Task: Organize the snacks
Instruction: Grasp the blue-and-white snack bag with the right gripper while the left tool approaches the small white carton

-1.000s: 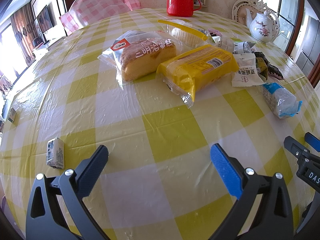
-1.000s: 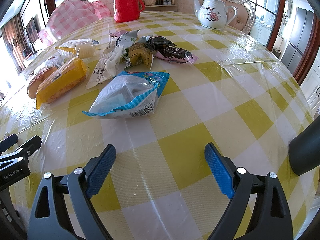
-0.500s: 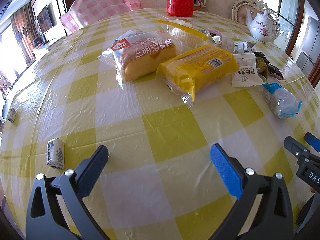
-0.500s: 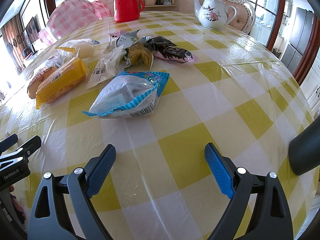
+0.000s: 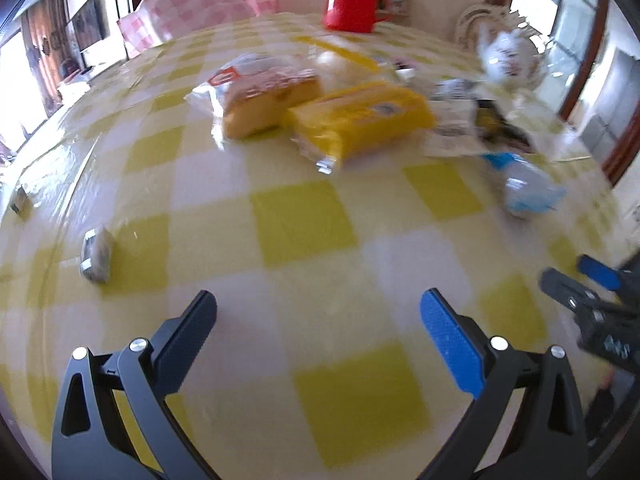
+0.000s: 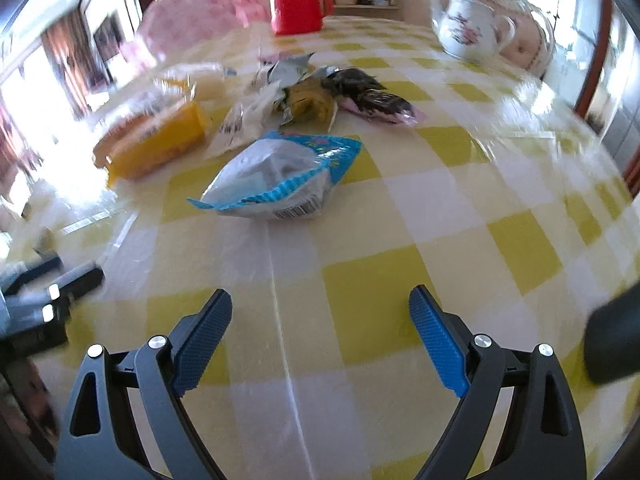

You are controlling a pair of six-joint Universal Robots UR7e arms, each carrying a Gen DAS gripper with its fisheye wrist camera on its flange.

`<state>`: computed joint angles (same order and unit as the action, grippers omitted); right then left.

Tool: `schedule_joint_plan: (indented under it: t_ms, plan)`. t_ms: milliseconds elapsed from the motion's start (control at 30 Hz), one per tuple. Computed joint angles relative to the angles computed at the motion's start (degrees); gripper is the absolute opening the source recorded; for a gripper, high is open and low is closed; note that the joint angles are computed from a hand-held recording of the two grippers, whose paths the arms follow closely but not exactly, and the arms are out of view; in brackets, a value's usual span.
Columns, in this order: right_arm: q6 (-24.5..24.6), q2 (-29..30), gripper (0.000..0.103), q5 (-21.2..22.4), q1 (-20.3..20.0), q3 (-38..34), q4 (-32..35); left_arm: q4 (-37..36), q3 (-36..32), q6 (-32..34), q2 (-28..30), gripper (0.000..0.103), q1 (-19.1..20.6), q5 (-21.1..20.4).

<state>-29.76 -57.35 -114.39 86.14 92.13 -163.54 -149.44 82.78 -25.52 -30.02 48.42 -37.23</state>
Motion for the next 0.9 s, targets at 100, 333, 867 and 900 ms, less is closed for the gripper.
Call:
schedule_joint_plan:
  t_ms: [100, 333, 867, 900]
  plan:
    - [1.1, -1.8, 0.087, 4.3, -1.3, 0.9, 1.9, -5.4, 3.7, 2.4, -0.9, 0.102, -2.0, 0.8]
    - [4.3, 1.0, 0.087, 3.3, 0.9, -4.3, 4.8, -14.7, 9.9, 5.5, -8.3, 0.102, -4.3, 4.6]
    - [7.8, 13.7, 0.057, -5.9, 3.7, -16.7, -0.1, 3.9, 16.6, -7.1, -27.7, 0.102, 3.8, 10.8]
    - [6.7, 13.3, 0.036, -4.9, 3.3, -16.5, 0.0, 3.1, 16.9, -6.7, -28.0, 0.102, 4.3, 10.6]
